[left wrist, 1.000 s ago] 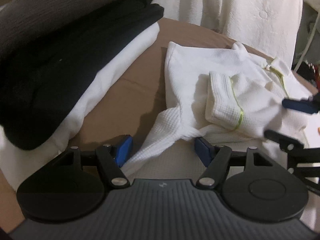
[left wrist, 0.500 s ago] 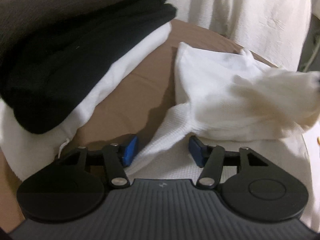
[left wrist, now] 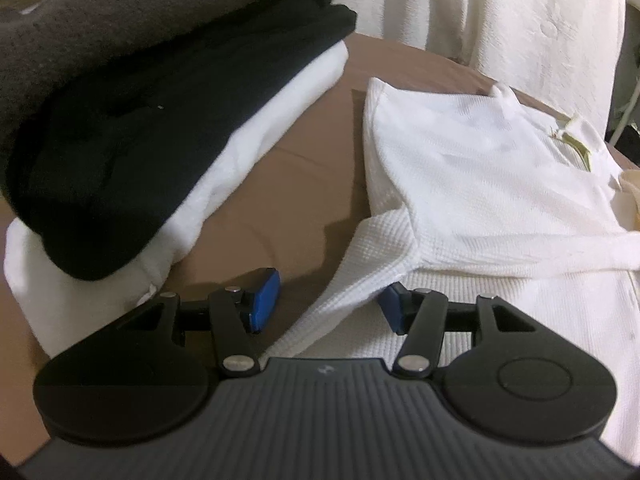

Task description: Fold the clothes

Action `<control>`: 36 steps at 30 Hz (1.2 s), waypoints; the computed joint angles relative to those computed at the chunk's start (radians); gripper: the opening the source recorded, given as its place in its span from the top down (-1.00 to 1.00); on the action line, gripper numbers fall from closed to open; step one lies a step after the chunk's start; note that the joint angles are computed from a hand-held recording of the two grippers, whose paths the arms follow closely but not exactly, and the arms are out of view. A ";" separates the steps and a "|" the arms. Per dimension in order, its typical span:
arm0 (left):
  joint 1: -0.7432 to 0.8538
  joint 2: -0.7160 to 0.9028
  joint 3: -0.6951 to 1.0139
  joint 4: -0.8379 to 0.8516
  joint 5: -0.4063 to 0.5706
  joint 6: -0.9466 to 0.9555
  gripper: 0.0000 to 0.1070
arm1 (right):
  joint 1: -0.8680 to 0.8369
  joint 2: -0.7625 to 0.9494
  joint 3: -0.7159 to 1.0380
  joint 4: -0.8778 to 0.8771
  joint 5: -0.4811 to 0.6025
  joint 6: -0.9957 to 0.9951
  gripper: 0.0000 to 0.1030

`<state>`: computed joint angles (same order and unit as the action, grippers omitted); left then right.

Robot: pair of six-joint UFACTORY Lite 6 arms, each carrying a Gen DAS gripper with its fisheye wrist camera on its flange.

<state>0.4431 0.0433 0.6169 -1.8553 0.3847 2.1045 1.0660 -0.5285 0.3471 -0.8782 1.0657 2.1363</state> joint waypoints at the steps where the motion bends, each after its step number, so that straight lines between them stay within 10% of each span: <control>1: 0.005 -0.007 -0.003 0.004 0.006 -0.013 0.01 | 0.025 -0.065 -0.026 0.001 0.016 0.006 0.74; 4: 0.017 -0.040 -0.025 -0.032 0.032 0.009 0.01 | 0.049 -0.118 -0.019 -0.018 0.006 -0.067 0.60; 13: -0.031 -0.044 -0.060 -0.258 0.022 0.216 -0.09 | -0.009 0.279 0.269 -0.244 -0.184 -0.254 -0.77; 18: 0.011 0.021 -0.011 -0.176 0.051 0.137 0.00 | -0.140 0.583 0.459 -0.325 -0.200 -0.333 -0.58; 20: 0.022 0.029 0.001 -0.157 0.040 0.120 0.15 | -0.172 0.575 0.471 -0.333 -0.188 -0.334 0.79; 29: 0.045 0.027 0.032 -0.018 0.011 -0.037 0.11 | 0.203 0.144 0.185 -0.063 0.292 -0.087 0.73; 33: 0.025 0.004 0.030 0.030 -0.036 -0.074 0.05 | 0.273 -0.118 0.001 0.044 0.257 -0.013 0.66; 36: 0.045 0.019 0.065 0.205 -0.033 -0.224 -0.04 | 0.329 -0.162 -0.048 0.117 0.244 0.077 0.25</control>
<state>0.4885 0.0625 0.6824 -1.6503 0.3515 1.8807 1.3954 -0.6904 0.2995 -0.7608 1.3093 2.2129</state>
